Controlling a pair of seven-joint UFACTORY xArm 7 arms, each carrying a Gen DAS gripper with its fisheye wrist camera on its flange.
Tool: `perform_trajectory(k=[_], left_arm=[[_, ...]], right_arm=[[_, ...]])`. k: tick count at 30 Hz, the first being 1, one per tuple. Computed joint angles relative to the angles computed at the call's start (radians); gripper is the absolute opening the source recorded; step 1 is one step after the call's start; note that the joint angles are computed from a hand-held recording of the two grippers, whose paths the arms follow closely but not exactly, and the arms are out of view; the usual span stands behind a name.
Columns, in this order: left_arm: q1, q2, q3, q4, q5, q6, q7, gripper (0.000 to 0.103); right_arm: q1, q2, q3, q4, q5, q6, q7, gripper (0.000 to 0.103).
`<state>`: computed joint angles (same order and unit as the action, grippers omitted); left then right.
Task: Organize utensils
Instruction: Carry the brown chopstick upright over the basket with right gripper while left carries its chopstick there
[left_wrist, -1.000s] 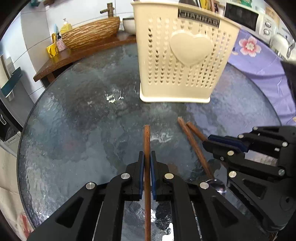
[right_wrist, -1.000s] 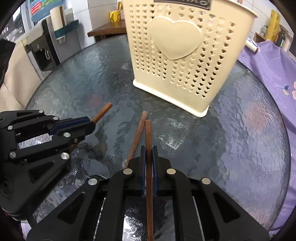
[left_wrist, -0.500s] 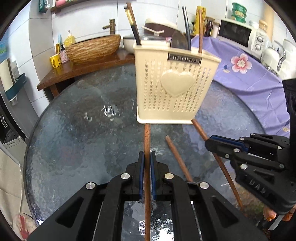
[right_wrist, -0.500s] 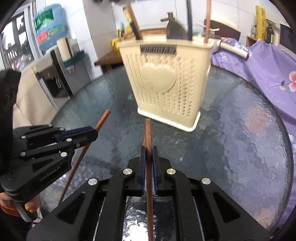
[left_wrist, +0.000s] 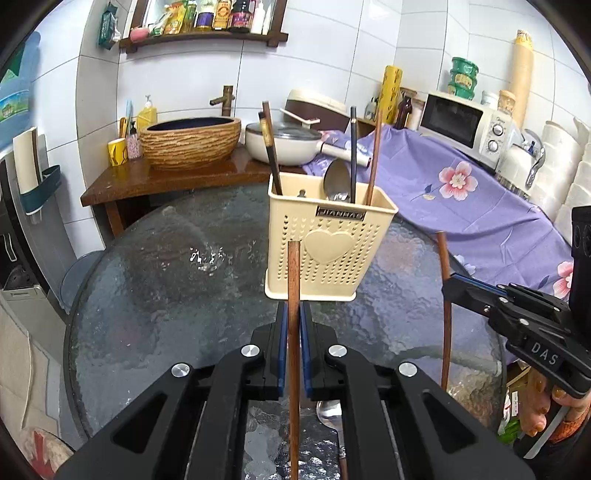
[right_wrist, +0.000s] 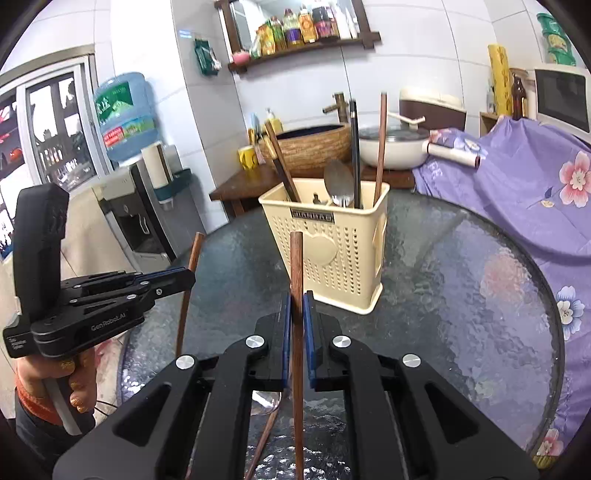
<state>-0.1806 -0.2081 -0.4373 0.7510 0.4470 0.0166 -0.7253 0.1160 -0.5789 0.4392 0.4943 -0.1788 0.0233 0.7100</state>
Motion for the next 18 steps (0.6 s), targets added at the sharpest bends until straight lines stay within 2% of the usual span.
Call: perform_trajectory(k=[4,8,12,15,18], left_arm=[[-0.024,-0.018,0.022,-0.009,-0.025,-0.004,0.026,0.007],[-0.004,-0.025,-0.003,-0.015,-0.029,-0.010,0.023,0.007],[-0.011,-0.026,0.003,-0.021,-0.049,-0.010,0.040,0.007],[-0.050,-0.022,0.039,-0.028,-0.086,-0.014,0.073,0.007],[-0.052,-0.032,0.042,-0.036,-0.103,-0.024,0.088,0.007]], right_arm=[[0.018,-0.042,-0.016,-0.012,0.006,0.007,0.000,0.007],[0.013,-0.063,-0.006,-0.012,0.006,0.021,0.003,0.007],[0.008,-0.066,-0.001,-0.015,0.004,0.020,0.009,0.007],[0.006,-0.078,0.002,-0.014,0.002,0.027,0.014,0.007],[0.006,-0.085,-0.001,-0.010,-0.003,0.033,0.010,0.007]])
